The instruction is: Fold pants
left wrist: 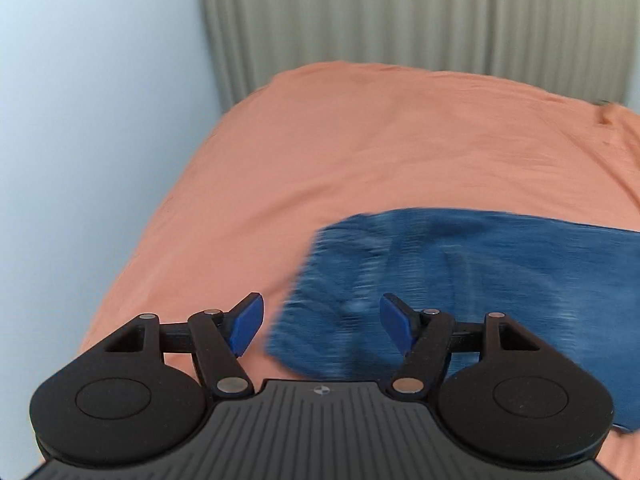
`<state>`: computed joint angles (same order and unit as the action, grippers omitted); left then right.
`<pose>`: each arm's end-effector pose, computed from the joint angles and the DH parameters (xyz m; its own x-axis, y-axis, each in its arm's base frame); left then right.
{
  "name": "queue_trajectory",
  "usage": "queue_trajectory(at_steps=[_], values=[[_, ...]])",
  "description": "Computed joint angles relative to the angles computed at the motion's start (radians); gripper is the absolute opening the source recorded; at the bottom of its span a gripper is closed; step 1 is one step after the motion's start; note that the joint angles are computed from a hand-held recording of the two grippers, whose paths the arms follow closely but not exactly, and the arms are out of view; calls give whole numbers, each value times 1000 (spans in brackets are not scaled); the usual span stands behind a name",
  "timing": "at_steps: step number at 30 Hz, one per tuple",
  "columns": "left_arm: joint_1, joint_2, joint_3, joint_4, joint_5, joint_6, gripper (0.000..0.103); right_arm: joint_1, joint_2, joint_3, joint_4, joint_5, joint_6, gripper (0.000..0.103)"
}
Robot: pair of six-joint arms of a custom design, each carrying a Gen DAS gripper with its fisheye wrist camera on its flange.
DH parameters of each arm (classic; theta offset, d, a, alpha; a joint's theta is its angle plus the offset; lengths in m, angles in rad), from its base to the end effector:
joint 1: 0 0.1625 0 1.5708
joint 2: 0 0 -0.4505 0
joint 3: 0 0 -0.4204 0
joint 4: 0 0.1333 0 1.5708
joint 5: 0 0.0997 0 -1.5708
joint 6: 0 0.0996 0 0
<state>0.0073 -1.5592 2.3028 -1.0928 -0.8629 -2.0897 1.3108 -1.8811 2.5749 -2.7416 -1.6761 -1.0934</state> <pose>-0.2762 -0.2001 0.2088 -0.5973 -0.3811 -0.7056 0.3561 0.6623 -0.6592 0.0365 -0.3405 0.2804 -0.6387 -0.6236 0.4507 -0.7376 0.6630 -0.1280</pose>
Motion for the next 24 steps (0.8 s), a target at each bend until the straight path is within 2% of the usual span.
queue_trajectory(at_steps=[3,7,9,15,19,24], values=[[6,75,-35,-134,45,109,78,-49,-29,-73,21,-12,74,37],[49,198,-78,-352,93,297,77,-145,-45,-206,87,18,191,37],[69,260,-101,-449,102,385,74,-192,-36,-278,98,35,247,37],[153,429,-150,-753,110,604,73,-321,31,-484,97,101,367,35],[194,537,-204,-877,93,736,73,-400,103,-608,80,145,428,27],[240,643,-274,-932,65,833,73,-457,212,-748,108,179,564,26]])
